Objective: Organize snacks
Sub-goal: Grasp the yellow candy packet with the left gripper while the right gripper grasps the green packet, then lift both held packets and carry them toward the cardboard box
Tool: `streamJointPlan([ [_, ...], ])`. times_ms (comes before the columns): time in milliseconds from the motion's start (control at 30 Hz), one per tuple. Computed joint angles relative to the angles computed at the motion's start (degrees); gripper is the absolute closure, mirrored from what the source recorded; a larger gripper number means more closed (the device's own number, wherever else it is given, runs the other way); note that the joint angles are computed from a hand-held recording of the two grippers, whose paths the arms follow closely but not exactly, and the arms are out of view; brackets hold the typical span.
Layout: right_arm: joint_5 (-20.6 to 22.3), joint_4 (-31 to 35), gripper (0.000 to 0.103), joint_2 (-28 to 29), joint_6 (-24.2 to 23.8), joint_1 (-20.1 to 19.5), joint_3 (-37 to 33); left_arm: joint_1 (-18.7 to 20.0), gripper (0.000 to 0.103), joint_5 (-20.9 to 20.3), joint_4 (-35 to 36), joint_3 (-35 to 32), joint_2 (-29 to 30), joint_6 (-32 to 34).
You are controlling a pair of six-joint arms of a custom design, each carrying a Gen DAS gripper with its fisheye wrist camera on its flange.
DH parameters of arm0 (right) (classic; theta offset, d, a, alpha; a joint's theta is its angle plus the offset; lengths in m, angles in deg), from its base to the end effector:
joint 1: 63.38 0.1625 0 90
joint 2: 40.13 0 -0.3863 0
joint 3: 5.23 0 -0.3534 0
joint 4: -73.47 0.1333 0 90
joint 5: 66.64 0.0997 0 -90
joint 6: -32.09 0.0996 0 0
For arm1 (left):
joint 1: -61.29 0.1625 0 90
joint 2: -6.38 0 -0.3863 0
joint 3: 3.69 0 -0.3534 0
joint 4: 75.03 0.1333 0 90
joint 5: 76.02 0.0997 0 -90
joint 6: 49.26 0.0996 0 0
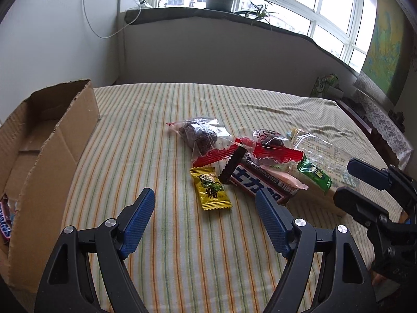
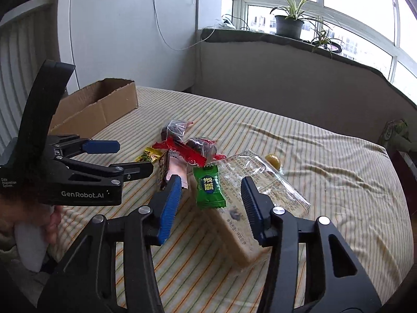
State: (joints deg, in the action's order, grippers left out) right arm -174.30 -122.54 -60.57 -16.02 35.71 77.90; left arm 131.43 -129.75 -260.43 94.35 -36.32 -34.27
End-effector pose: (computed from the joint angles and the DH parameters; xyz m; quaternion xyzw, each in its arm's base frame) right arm 0.2063 -0.6372 -0.0172 0.3899 -0.8334 0.2961 0.2563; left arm -0.0274 -0.6417 0.1365 0.1657 0.8838 -0.3376 0.2783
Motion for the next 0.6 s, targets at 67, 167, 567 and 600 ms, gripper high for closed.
streamJointPlan([
  [67, -0.61, 2.30, 0.055, 0.68, -0.73, -0.09, -1.59, 0.39, 0.026, -0.22, 1.80, -1.27, 0.61, -0.34],
  [167, -1.10, 1.30, 0.078, 1.61, -1.91, -0.11, -2.22, 0.60, 0.029, 0.47, 3.58, -2.43, 1.52, -0.54],
  [567, 2.80, -2.52, 0.079, -1.09, 2.32, -1.63, 2.53, 1.41, 0.080, -3.16, 4.12, -2.73, 1.25, 0.60],
  [600, 3.21, -2.98, 0.079, -1.54, 3.15, -1.84, 3.13, 1.55, 0.080, -3.69, 4.15, -2.47, 0.92, 0.36],
])
